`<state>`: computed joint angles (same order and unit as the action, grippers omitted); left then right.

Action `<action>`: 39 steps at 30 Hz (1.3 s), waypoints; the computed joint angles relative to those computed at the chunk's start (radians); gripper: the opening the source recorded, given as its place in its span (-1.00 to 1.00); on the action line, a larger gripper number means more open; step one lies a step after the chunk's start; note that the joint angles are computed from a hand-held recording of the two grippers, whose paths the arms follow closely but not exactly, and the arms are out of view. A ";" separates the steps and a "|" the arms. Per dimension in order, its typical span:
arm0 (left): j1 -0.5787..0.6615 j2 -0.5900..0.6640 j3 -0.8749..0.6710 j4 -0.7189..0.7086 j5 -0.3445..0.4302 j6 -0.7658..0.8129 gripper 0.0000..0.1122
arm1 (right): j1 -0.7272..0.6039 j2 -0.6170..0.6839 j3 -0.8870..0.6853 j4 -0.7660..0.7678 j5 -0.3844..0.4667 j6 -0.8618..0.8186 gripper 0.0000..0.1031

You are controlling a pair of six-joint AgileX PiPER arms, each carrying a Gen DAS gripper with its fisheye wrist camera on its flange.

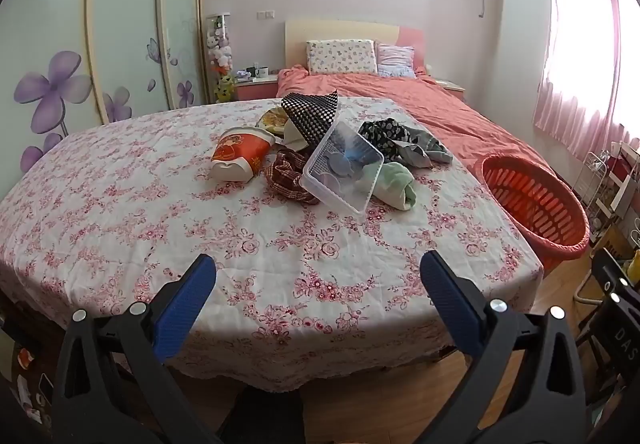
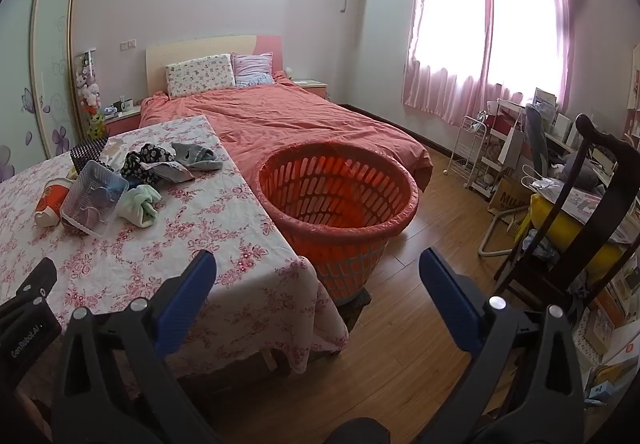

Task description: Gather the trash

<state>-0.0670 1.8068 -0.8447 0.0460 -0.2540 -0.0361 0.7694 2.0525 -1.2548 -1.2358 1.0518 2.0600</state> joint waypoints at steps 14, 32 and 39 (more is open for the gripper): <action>0.000 0.000 0.000 -0.004 0.000 0.005 0.80 | 0.001 0.000 0.001 0.000 0.000 0.002 0.92; 0.000 0.000 -0.001 -0.001 0.002 0.001 0.80 | 0.002 0.002 -0.001 0.000 0.001 0.003 0.92; 0.000 -0.001 0.001 0.008 0.001 -0.007 0.80 | 0.002 0.002 0.001 -0.001 0.000 0.005 0.92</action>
